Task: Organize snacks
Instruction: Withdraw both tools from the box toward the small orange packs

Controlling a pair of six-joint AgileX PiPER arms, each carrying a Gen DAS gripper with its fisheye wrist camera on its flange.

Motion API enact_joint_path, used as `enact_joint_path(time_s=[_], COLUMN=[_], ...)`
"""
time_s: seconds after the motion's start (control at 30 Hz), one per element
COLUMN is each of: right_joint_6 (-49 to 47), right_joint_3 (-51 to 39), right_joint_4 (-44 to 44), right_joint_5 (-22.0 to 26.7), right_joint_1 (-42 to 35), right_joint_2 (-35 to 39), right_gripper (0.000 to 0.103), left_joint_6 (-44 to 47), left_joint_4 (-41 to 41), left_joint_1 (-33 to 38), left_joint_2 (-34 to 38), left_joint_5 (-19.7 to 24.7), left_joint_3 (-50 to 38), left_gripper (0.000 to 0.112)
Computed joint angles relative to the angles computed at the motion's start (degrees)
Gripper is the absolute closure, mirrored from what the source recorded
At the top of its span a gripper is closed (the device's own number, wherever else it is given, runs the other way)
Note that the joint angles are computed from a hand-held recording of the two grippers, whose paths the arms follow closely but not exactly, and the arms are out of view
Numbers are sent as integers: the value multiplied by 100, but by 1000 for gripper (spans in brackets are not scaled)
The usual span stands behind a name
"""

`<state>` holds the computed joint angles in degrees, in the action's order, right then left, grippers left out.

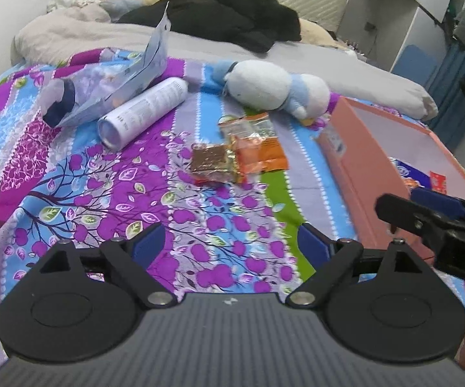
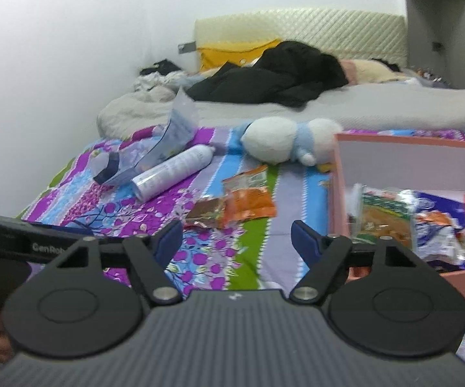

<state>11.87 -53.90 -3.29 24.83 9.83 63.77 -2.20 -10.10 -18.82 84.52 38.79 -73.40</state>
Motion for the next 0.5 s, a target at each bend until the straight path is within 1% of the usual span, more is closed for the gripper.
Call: enact_joint_path(time_s=[0.17,0.23,0.3,0.37,0.43,0.5], right_joint_6=[-164,-376,-594,-551,-513,-722], right_joint_3=[-469,-713,-948,-1197,-1551,-1928], right_joint_4=[155,399,660,620,577,839], right_joint_5=[-160,-173,-199,-256,-209,-156], right_joint_1=[27,-68,-168,-223,-303,-432], right_joint_2=[896,1273,1624,1972,2362,2766], right_gripper=[34,38,38,38,38,38], left_joint_6=[401,589,663,803,981,1170], left_joint_4=[-235,-395,-435,-566,-705,-864], left_joint_1=[207,279,330,378,416,446], left_joint_2=[599,854,1203,1533,1867,2191], left_joint_5=[-270,-396,-421,-458,-492,-530], left_joint_3=[-179,-284,-526,-775,-1060,-1354], left_gripper=[21,21,21,21,21,21])
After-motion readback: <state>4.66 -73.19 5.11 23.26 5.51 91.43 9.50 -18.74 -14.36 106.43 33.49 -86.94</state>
